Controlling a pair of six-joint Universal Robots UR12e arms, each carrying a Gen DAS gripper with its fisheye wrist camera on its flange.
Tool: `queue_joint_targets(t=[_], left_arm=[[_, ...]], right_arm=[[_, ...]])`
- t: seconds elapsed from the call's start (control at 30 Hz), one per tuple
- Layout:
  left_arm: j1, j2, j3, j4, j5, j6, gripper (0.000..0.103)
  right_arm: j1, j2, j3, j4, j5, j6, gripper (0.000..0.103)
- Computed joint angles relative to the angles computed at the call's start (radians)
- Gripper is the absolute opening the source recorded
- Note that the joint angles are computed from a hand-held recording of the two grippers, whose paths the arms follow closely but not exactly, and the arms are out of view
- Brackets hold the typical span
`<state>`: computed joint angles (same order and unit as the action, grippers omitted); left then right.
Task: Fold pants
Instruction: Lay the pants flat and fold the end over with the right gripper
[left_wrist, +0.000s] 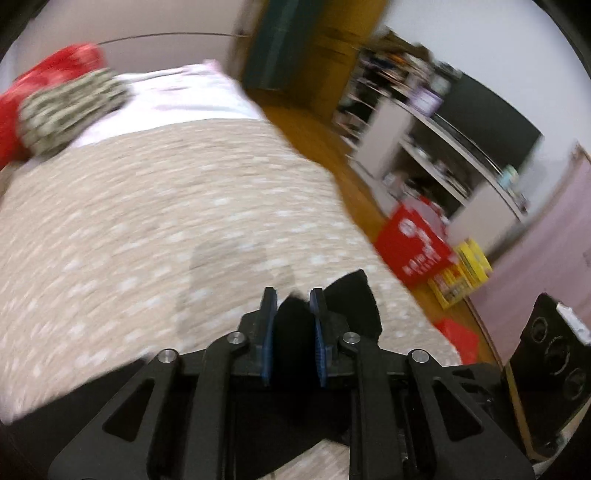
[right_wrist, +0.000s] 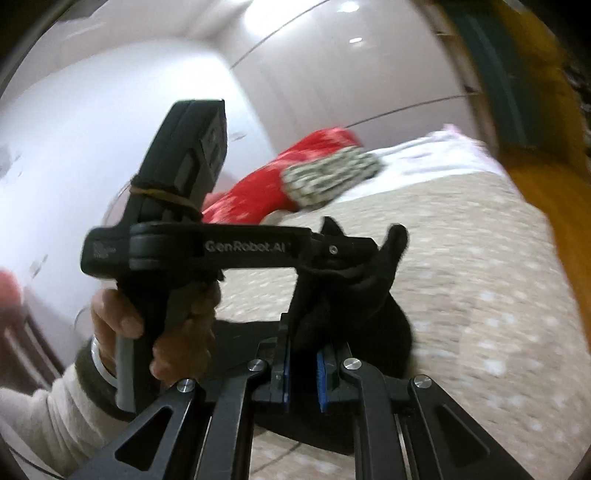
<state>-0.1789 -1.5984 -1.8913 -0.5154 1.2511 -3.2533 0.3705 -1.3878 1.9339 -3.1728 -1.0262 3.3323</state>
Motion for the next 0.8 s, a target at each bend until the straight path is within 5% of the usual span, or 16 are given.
queue_joint_targets(t=[0.17, 0.3, 0.37, 0.47, 0.57, 0.7, 0.8], left_arm=[[0.087, 0.096, -0.132, -0.008, 0.1, -0.101, 0.027], [0.118, 0.134, -0.199, -0.034, 0.149, -0.154, 0.027], [0.113, 0.145, -0.215, -0.024, 0.186, -0.173, 0.027], [0.099, 0.154, -0.234, 0.022, 0.207, -0.189, 0.027], [0.063, 0.154, -0.251, 0.079, 0.225, -0.203, 0.041], [0.038, 0.142, -0.251, 0.096, 0.238, -0.2, 0.044], [0.021, 0.118, -0.24, 0.074, 0.225, -0.199, 0.044]], right_arm=[[0.074, 0.083, -0.085, 0.146, 0.054, -0.096, 0.014], [0.124, 0.151, -0.18, 0.477, 0.037, -0.231, 0.02], [0.109, 0.135, -0.173, 0.473, 0.077, -0.241, 0.021], [0.05, 0.09, -0.122, 0.341, 0.197, -0.18, 0.028], [0.026, 0.056, -0.091, 0.242, 0.055, -0.126, 0.029], [0.043, 0.062, -0.113, 0.341, -0.026, -0.172, 0.028], [0.088, 0.081, -0.132, 0.358, -0.223, -0.195, 0.028]])
